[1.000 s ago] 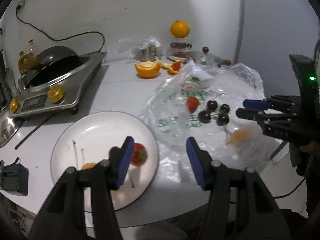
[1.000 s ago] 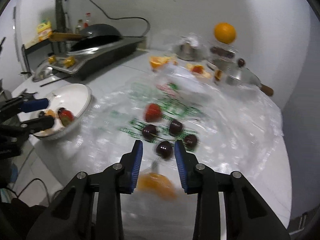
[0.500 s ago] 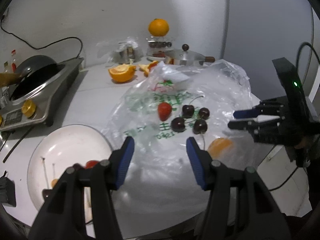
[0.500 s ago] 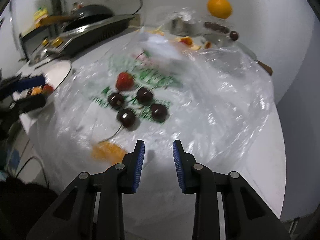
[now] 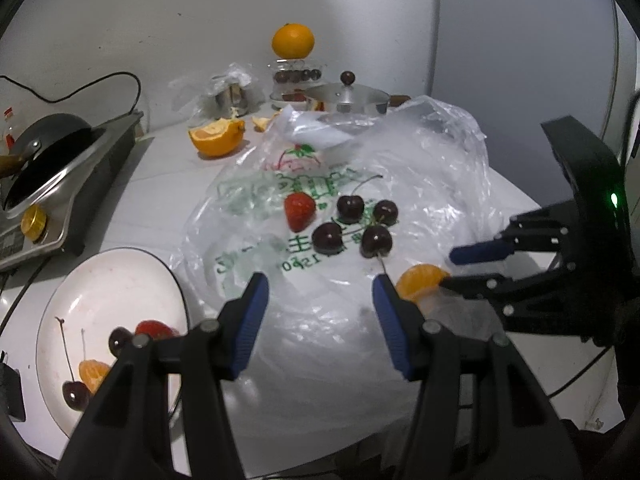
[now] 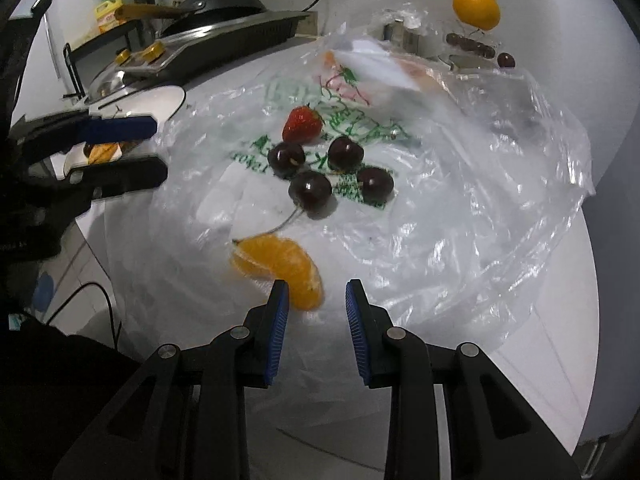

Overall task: Organize fruits
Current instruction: 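Move both tools back over the plastic bag toward the remaining fruit, then grasp an orange segment with the right tool while the left tool grasps a dark cherry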

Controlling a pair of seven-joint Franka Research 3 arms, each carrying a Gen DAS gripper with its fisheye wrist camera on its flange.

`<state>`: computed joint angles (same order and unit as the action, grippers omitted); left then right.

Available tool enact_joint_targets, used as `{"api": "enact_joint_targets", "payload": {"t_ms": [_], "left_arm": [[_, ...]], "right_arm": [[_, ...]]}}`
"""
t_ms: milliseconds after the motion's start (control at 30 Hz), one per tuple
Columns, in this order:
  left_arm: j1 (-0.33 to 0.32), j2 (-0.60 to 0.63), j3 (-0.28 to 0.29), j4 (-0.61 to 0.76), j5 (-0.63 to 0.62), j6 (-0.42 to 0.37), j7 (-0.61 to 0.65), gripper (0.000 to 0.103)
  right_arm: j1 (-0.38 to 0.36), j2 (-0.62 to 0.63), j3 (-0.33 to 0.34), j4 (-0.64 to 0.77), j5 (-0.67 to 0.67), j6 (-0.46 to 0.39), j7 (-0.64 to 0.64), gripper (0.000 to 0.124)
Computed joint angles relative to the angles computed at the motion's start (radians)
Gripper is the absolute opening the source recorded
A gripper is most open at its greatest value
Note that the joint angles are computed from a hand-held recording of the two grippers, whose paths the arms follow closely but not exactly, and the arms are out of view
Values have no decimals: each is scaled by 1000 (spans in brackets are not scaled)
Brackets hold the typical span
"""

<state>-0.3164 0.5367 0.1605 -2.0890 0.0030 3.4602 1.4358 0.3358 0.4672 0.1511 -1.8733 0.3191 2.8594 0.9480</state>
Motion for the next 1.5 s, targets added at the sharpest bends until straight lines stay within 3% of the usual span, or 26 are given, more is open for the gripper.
{"api": "enact_joint_targets", "payload": {"t_ms": [400,500,667,867,1067,1200,1500], "left_arm": [[-53,-1,46,-1,-40,-17,14,56],[-66,4,57,9,-43,-28,15,56],[-100,16,89,33,-45,-53,9,56],[-126,44,113,86,-16,-94,-24,56],[-103,86,86,169,62,-139,-80,56],[-42,116,18,226,132,-161,-111,56],[35,186,-64,354,249,-244,-187,55]], "right_arm": [[-35,72,58,101,53,-80,-141,32],[-41,81,71,105,80,-68,-183,32],[-83,83,121,92,168,-41,-275,21],[-91,61,106,71,224,-3,-290,21],[-133,45,123,62,287,38,-328,21],[-156,55,134,77,320,47,-352,21],[-207,75,170,104,415,40,-413,21]]}}
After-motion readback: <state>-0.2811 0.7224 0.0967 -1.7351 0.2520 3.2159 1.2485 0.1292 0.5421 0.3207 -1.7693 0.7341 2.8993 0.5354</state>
